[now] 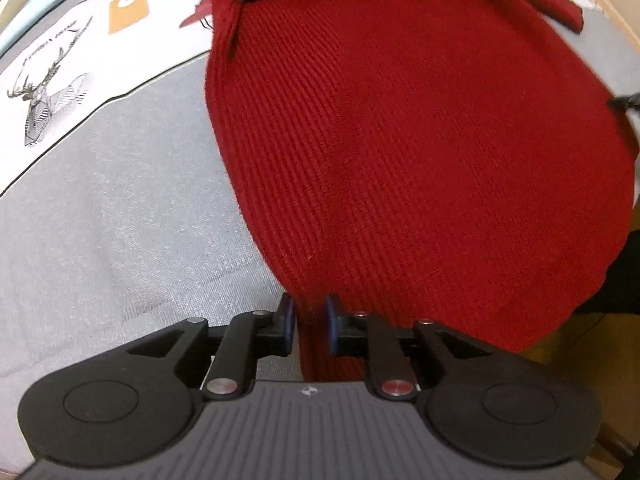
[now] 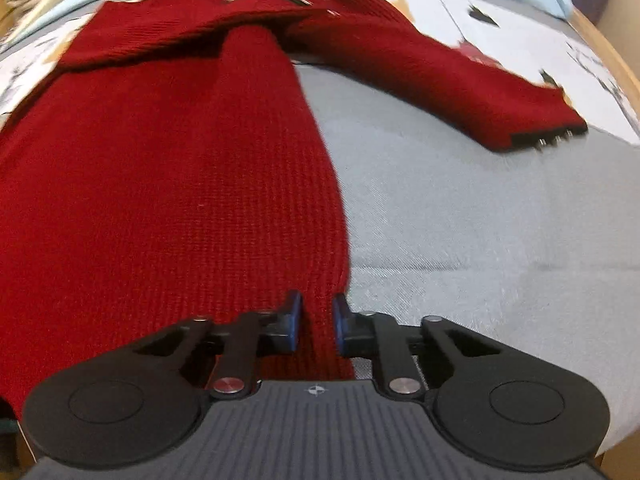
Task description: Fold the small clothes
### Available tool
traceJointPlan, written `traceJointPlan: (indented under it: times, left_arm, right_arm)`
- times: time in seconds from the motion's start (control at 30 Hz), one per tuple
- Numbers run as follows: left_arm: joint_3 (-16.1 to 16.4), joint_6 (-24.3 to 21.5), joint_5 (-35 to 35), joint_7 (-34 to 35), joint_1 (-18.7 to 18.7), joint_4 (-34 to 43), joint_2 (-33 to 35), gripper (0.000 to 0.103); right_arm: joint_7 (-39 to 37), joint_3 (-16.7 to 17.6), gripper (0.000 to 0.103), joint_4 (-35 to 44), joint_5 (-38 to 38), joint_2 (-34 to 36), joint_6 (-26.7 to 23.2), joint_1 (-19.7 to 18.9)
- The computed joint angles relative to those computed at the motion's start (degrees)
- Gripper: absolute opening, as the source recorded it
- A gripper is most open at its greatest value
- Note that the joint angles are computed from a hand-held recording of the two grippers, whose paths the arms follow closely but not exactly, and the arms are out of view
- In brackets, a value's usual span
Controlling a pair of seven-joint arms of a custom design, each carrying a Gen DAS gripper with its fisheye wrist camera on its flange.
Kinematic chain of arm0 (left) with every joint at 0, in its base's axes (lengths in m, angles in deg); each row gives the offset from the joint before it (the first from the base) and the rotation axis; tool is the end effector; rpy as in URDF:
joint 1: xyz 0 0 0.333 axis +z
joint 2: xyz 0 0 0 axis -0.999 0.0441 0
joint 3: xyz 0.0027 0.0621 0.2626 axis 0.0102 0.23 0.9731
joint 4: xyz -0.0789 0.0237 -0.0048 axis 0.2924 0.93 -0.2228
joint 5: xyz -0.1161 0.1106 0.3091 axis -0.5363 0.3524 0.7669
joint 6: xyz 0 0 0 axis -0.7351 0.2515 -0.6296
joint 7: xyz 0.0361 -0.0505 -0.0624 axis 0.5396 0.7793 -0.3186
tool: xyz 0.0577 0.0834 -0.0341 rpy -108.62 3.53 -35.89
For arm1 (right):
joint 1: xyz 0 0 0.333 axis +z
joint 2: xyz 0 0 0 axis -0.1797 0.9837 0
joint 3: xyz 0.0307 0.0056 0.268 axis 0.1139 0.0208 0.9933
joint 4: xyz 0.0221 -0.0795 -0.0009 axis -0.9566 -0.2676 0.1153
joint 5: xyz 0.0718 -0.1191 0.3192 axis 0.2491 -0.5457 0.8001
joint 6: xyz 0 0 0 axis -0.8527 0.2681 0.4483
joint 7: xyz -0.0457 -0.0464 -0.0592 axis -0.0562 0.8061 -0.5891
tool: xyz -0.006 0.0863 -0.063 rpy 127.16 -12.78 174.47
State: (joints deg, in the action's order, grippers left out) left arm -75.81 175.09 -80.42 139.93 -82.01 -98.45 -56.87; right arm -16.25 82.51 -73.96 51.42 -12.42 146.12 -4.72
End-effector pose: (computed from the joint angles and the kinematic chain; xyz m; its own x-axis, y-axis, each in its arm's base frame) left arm 0.3164 0.0284 0.5810 0.0003 -0.9996 -0.0283 -0.9836 0.0048 -0.1802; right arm 0.5211 0.0398 0.5388 0.5268 -0.8498 -0.0185 -0.7818 -0.4759 -0.4029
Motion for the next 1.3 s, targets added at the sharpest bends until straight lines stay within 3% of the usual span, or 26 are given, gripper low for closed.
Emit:
traceJointPlan:
  times: [0.03, 0.07, 0.17, 0.3, 0.43, 0.5, 0.6, 0.7, 0.83, 0.9, 0.93, 0.97, 1.03, 1.13, 1.23, 1.3]
  left_arm:
    - [-0.1, -0.3, 0.2, 0.7, -0.3, -0.2, 0.1, 0.008]
    - [-0.2, -0.6, 0.3, 1.9, -1.0, -0.2, 0.2, 0.008]
    - [-0.5, -1.6, -0.1, 4.3, -2.4, 0.4, 0.9, 0.008]
    - [-2.0, 0.0, 1.8, 1.7, -0.9, 2.3, 2.2, 0.011]
    - [-4.2, 13.3, 4.4, -4.3, -0.2, 2.2, 1.3, 0.025]
    - [-4.8, 20.7, 3.7, -8.3, -0.4, 2.7, 2.7, 0.025]
    - [-6.4, 30.5, 4.0, -12.8, -1.1, 3.6, 6.5, 0.025]
    - [-9.2, 38.4, 7.2, -16.3, -1.3, 5.7, 12.5, 0.025]
    - [-11.2, 45.4, 10.7, -20.3, -2.5, 10.9, 22.8, 0.025]
    - [-11.4, 47.6, 12.4, -21.4, -3.4, 14.4, 28.5, 0.026]
    - [-11.2, 48.8, 13.5, -21.6, -3.7, 16.5, 32.0, 0.027]
    - [-11.3, 48.9, 14.9, -22.4, -4.1, 18.5, 34.5, 0.027]
    - [-11.1, 49.5, 17.4, -23.8, -5.4, 22.3, 39.5, 0.028]
    - [-9.7, 50.9, 17.0, -23.4, -7.6, 27.8, 46.8, 0.039]
    - [-8.8, 48.9, 15.2, -20.7, -9.4, 33.0, 51.8, 0.048]
    - [-7.3, 47.8, 19.8, -22.9, -11.3, 34.7, 53.7, 0.047]
  right_arm:
    - [1.7, -0.1, 0.005, 0.0, -0.9, -0.3, 0.5, -0.4]
    - [2.4, -0.5, 0.004, 0.1, -1.1, -0.5, 0.6, -0.8]
    - [-1.0, -1.4, 0.004, 0.2, 1.4, -0.7, -1.7, -1.3]
    - [-1.6, -1.2, 0.01, -0.3, 2.9, -0.6, 1.4, -1.3]
    - [3.4, -1.7, 0.039, 0.9, 10.3, -0.2, 8.5, -1.5]
    - [3.4, -2.0, 0.04, 2.3, 16.3, 0.9, 9.6, -1.1]
    - [3.3, -1.1, 0.04, 5.9, 19.6, 4.3, 7.3, -0.7]
    - [3.4, 0.6, 0.04, 8.3, 15.9, 7.6, 7.5, -0.1]
    - [5.7, 2.1, 0.04, 12.1, 10.4, 12.2, 6.7, 0.5]
    - [6.6, 2.5, 0.04, 14.6, 7.4, 14.2, 3.5, 0.7]
    - [6.5, 2.7, 0.029, 15.0, 6.0, 14.5, 3.0, 0.8]
    - [5.8, 2.9, 0.011, 15.4, 4.7, 14.6, 3.0, 0.9]
    - [6.3, 3.0, 0.005, 15.5, 4.1, 13.7, 4.1, 1.0]
    - [6.5, 3.1, 0.005, 12.8, 2.8, 11.3, 9.0, 1.3]
    - [2.1, 3.3, 0.008, 15.7, -1.0, 13.5, 1.5, 1.8]
    - [3.8, 3.2, 0.011, 16.9, -2.8, 14.6, 1.6, 2.1]
